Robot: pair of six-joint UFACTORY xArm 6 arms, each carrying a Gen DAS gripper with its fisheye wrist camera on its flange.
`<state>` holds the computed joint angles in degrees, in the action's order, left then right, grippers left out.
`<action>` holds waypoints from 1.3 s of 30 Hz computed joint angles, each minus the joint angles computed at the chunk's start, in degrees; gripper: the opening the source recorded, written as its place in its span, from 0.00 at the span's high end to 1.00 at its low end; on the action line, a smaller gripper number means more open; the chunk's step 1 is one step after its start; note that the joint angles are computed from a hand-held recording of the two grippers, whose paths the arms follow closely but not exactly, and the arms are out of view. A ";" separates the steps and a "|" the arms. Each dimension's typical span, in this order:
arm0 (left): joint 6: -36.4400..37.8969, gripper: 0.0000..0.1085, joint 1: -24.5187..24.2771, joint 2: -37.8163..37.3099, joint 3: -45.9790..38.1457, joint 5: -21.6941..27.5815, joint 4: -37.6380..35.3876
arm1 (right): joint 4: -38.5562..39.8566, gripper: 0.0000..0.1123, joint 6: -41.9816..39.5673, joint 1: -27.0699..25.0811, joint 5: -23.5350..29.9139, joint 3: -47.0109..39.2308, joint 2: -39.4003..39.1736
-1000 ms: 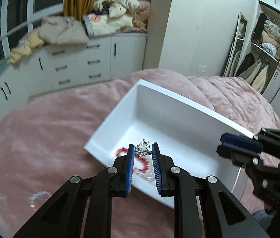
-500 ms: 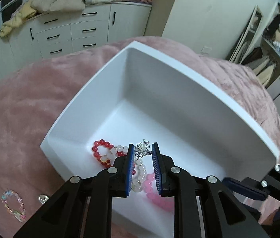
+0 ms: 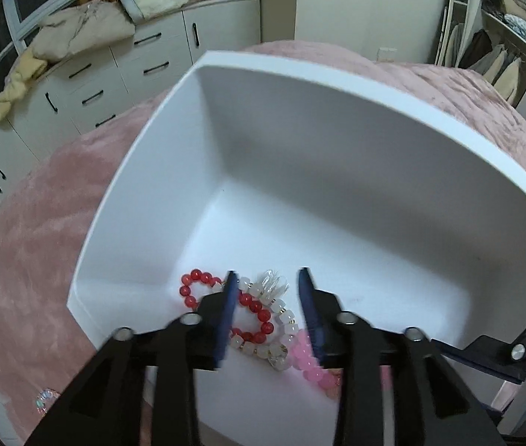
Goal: Organize jewelry
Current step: 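Carry the flower charm and earring into the white box and open both grippers, then move both grippers back over the multicolour bracelet and silver heart charm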
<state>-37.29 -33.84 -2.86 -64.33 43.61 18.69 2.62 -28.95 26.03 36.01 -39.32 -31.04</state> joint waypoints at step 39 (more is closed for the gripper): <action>-21.90 0.08 1.06 -56.87 31.13 19.92 25.54 | 25.62 0.13 -17.64 19.98 -24.74 11.32 -9.01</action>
